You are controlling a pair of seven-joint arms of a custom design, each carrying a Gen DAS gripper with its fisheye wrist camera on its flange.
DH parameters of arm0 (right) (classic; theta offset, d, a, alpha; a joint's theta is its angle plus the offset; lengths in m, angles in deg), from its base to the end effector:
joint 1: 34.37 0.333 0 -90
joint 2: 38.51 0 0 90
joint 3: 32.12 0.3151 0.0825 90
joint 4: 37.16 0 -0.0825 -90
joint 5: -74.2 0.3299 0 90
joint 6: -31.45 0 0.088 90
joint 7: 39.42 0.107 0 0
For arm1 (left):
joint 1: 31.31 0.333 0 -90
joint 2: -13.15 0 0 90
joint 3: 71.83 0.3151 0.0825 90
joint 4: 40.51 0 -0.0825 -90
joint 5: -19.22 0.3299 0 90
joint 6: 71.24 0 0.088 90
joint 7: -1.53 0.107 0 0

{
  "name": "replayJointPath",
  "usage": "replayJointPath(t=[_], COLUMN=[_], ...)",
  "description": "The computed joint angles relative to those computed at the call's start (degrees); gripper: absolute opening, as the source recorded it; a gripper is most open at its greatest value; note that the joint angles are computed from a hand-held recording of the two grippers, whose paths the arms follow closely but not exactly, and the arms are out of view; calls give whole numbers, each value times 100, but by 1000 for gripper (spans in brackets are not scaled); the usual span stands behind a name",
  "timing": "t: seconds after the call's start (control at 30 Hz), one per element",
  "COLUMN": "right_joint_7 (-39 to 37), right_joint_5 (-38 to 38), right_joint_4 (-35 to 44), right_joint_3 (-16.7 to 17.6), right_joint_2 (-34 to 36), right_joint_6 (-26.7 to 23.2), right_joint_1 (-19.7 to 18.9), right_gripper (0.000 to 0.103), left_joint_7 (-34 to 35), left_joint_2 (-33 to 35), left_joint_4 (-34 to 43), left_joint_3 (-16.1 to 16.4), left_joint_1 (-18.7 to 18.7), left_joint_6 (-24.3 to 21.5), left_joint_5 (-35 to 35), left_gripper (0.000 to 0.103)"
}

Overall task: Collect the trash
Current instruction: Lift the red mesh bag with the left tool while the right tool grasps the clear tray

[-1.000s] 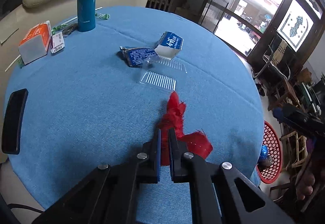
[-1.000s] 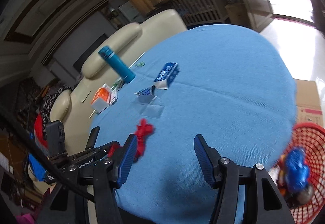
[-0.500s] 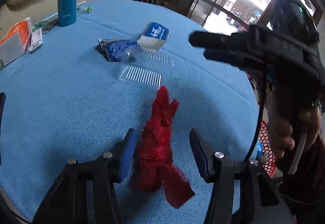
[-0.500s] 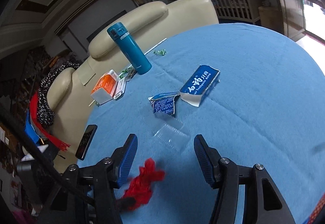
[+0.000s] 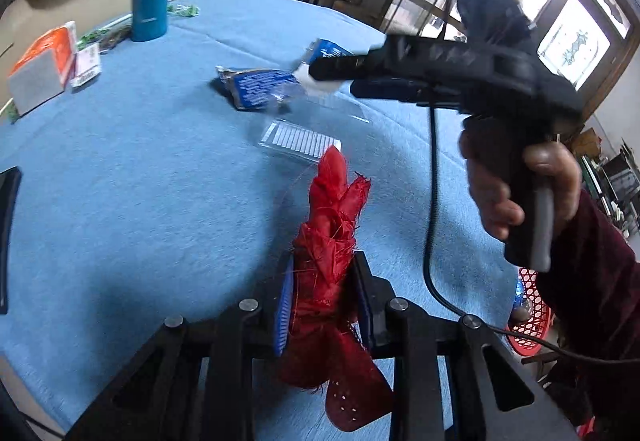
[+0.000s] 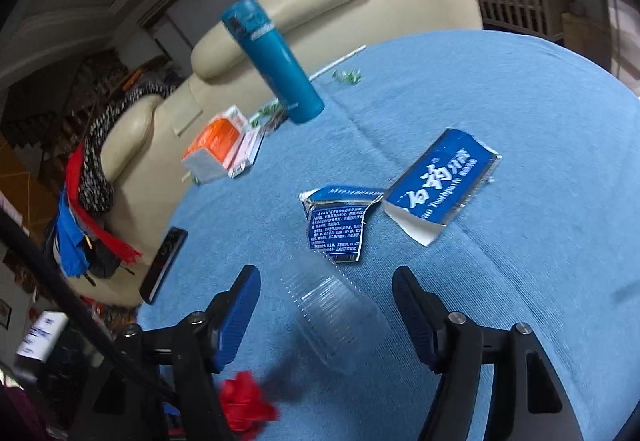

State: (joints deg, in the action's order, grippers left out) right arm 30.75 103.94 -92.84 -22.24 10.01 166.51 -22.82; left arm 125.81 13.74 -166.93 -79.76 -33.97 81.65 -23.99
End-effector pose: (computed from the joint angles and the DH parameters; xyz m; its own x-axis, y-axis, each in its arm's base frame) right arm 0.7253 0.2300 0.4396 0.4393 -0.7912 -0.4255 -0.8159 -0.1532 -0.5575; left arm 0.5148 -0.0755 0.4503 -0.2566 -0.9135 0.3158 -0.8581 0.0650 -0.5093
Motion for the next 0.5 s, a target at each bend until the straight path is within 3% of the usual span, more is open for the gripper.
replayJointPath(t=[0.13, 0.2, 0.3, 0.37, 0.5], right_joint_7=[183, 119, 47, -14, -16], right_joint_5=[-306, -366, -356, -292, 14], right_joint_4=[1023, 1138, 648, 59, -1170], right_joint_3=[-56, -36, -49, -63, -22], right_joint_2=[610, 690, 454, 164, -485], right_joint_6=[-674, -793, -590, -257, 515], right_joint_1=[110, 144, 181, 202, 150], right_gripper=[73, 73, 73, 55, 51], left_joint_7=[-178, -251, -416, -486, -392], left_joint_2=[-234, -317, -461, -509, -576], left_joint_4=[-162, -195, -268, -285, -323], left_joint_3=[101, 164, 218, 248, 354], left_joint_1=[51, 53, 17, -24, -102], left_joint_6=[-41, -93, -40, 39, 113], left_joint_5=[187, 244, 388, 458, 350], left_gripper=[30, 30, 30, 30, 30])
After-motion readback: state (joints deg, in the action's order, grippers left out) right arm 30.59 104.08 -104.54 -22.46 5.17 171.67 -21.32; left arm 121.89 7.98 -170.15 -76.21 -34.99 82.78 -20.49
